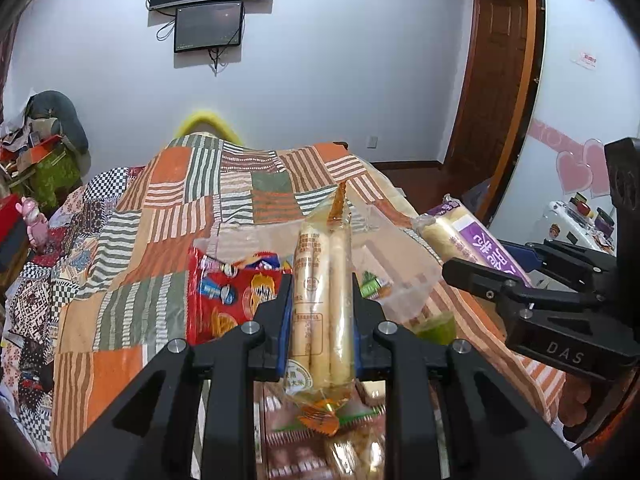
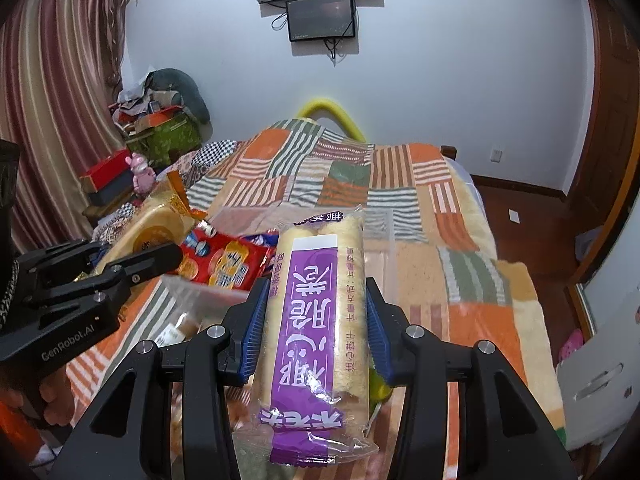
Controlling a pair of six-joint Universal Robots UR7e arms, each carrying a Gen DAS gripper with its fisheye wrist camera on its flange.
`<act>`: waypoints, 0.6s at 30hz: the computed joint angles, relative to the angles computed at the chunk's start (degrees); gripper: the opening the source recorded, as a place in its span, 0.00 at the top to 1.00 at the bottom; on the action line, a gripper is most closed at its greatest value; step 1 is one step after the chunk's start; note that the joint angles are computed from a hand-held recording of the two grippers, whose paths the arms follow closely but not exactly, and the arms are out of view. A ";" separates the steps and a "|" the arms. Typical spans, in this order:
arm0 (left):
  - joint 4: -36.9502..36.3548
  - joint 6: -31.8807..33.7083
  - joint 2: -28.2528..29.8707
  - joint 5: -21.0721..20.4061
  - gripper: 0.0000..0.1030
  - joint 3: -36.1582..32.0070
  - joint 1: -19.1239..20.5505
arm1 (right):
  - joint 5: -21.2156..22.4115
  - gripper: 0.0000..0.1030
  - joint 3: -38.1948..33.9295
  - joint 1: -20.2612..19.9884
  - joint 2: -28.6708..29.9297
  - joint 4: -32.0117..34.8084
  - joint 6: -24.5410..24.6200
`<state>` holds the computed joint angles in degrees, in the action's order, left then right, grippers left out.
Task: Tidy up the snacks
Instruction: 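Carry both packs over the clear box and release them inside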
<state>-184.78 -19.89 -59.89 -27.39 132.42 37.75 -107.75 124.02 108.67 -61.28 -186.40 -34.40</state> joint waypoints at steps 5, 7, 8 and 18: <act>-1.96 3.95 2.22 -1.06 0.78 -3.53 2.83 | 0.47 0.59 -2.44 -0.63 1.92 -0.35 -0.05; -2.81 5.74 3.06 -1.80 0.78 -5.13 4.23 | 0.43 0.59 -3.65 -0.87 3.04 -0.53 -0.10; -2.97 6.25 3.40 -2.30 0.78 -5.80 4.78 | 0.43 0.59 -4.01 -0.99 3.32 -0.54 -0.21; -3.30 10.48 7.47 -4.86 0.78 -12.28 9.86 | -1.38 0.59 -9.64 -2.03 8.22 1.35 -0.97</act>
<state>-188.08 -9.41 -52.43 -32.25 120.14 47.61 -109.13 114.38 106.64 -53.06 -185.05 -35.37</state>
